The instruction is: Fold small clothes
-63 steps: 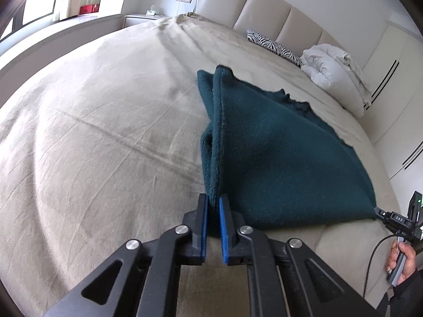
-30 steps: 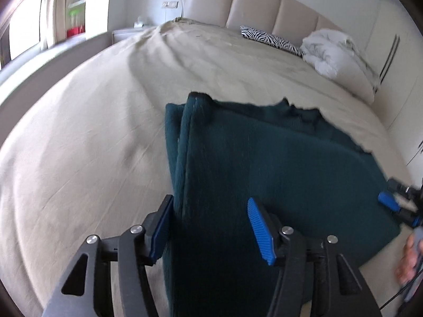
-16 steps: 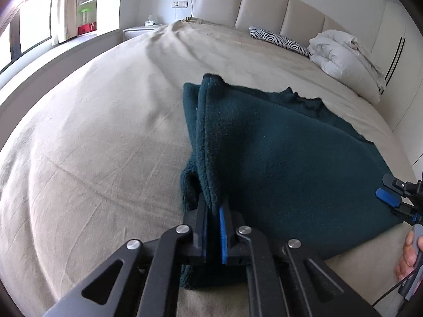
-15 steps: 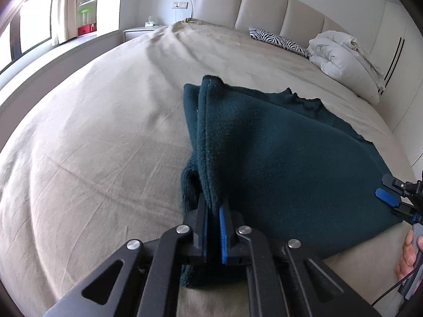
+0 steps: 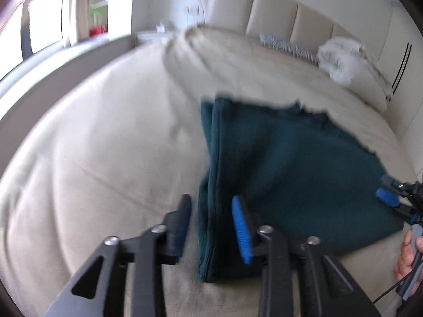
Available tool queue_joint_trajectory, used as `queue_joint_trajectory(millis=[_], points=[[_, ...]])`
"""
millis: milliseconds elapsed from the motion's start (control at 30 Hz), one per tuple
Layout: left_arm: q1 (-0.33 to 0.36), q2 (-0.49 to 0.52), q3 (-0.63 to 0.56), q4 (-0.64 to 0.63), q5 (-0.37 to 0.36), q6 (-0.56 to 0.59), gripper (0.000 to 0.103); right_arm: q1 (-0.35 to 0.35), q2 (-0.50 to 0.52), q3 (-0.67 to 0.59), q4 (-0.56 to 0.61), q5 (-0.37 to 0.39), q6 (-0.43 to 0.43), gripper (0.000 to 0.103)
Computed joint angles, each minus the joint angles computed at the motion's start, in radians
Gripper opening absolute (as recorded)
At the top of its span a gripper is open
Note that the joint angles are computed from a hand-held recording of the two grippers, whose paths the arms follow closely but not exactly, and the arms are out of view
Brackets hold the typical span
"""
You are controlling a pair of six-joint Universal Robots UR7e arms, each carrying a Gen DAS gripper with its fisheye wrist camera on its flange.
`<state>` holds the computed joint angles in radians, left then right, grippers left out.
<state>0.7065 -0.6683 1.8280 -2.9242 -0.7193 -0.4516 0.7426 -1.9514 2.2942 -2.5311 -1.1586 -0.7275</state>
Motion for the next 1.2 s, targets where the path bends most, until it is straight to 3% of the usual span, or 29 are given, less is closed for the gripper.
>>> queue_joint_trajectory(millis=[100, 200, 267, 367, 467, 500, 600, 667, 733, 800, 900, 933, 1000, 1100, 1200], points=[[-0.031, 0.016, -0.056, -0.025, 0.049, 0.064, 0.043, 0.032, 0.034, -0.035, 0.028, 0.022, 0.048, 0.062], [-0.027, 0.078, -0.163, -0.109, -0.010, 0.185, 0.052, 0.077, 0.088, -0.068, 0.032, 0.071, 0.083, 0.062], [-0.002, 0.149, -0.273, -0.117, -0.100, 0.284, 0.052, 0.119, 0.156, -0.102, 0.028, 0.076, 0.133, 0.062], [0.054, 0.283, -0.485, 0.025, -0.186, 0.331, 0.052, 0.143, 0.260, -0.157, 0.052, 0.095, 0.222, 0.062], [0.111, 0.379, -0.639, 0.211, -0.170, 0.290, 0.051, 0.122, 0.329, -0.197, 0.002, 0.128, 0.296, 0.046], [0.129, 0.374, -0.631, 0.205, -0.197, 0.274, 0.051, 0.098, 0.341, -0.219, 0.013, 0.171, 0.313, 0.040], [0.156, 0.335, -0.554, 0.096, -0.285, 0.296, 0.050, 0.019, 0.355, -0.272, 0.058, 0.295, 0.348, 0.033], [0.166, 0.319, -0.529, 0.070, -0.317, 0.305, 0.050, -0.023, 0.356, -0.295, -0.004, 0.296, 0.386, 0.031], [0.173, 0.313, -0.518, 0.055, -0.338, 0.299, 0.050, -0.090, 0.363, -0.325, -0.016, 0.362, 0.416, 0.018], [0.169, 0.320, -0.528, 0.056, -0.323, 0.308, 0.050, -0.115, 0.356, -0.338, -0.052, 0.349, 0.471, 0.017], [0.162, 0.330, -0.536, 0.056, -0.303, 0.307, 0.050, -0.094, 0.300, -0.309, -0.191, 0.191, 0.532, 0.022], [0.160, 0.328, -0.535, 0.064, -0.297, 0.296, 0.050, -0.094, 0.273, -0.292, -0.191, 0.175, 0.542, 0.022], [0.143, 0.320, -0.526, 0.090, -0.260, 0.274, 0.051, -0.110, 0.222, -0.261, -0.084, 0.249, 0.482, 0.022], [0.111, 0.315, -0.504, 0.120, -0.191, 0.264, 0.063, -0.093, 0.121, -0.170, 0.115, 0.288, 0.287, 0.022], [0.091, 0.315, -0.484, 0.132, -0.151, 0.261, 0.071, -0.028, 0.077, -0.098, 0.319, 0.240, 0.108, 0.022]])
